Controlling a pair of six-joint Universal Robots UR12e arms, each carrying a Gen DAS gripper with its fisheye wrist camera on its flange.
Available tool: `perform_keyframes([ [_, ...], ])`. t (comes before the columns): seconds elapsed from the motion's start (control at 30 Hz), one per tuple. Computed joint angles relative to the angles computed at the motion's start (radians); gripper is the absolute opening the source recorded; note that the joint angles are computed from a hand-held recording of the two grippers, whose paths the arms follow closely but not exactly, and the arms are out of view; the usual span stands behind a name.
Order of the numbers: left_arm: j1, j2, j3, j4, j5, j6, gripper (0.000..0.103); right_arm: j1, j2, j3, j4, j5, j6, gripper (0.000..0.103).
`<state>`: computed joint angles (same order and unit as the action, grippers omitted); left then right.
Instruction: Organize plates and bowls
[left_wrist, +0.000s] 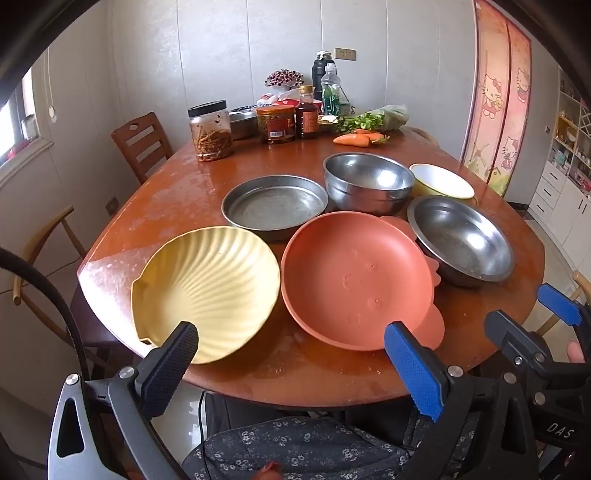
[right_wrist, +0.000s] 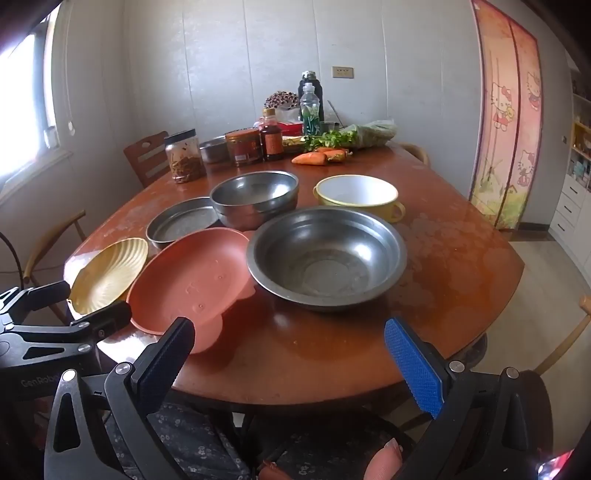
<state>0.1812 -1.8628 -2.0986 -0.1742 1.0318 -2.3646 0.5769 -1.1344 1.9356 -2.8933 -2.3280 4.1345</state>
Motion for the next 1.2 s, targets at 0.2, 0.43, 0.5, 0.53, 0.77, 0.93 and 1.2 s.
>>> perform_keyframes([
  [0.2,0.014,0.003,0.003,-0.044,-0.032,-0.036,0.101,0.0,-0.006,0.009,-0.004,0.0,0.003,0.103],
  [0.43,0.02,0.011,-0.004,-0.042,-0.036,-0.039,0.101,0.01,-0.003,0.002,0.021,-0.015,0.007,0.103],
  [0.5,0.022,0.014,-0.005,-0.043,-0.039,-0.037,0.101,0.011,-0.003,0.0,0.026,-0.017,0.007,0.103],
  [0.53,0.024,0.014,-0.005,-0.047,-0.043,-0.033,0.101,0.012,-0.003,-0.001,0.024,-0.019,0.004,0.103],
  [0.77,0.023,0.016,-0.003,-0.064,-0.042,-0.024,0.101,0.015,-0.001,-0.006,0.029,-0.026,-0.002,0.103],
  [0.93,0.023,0.014,-0.002,-0.073,-0.049,-0.017,0.101,0.01,-0.005,-0.003,0.039,-0.018,0.019,0.103],
  [1.2,0.021,0.011,-0.004,-0.057,-0.04,-0.022,0.101,0.011,0.002,-0.002,0.005,-0.017,-0.009,0.103],
])
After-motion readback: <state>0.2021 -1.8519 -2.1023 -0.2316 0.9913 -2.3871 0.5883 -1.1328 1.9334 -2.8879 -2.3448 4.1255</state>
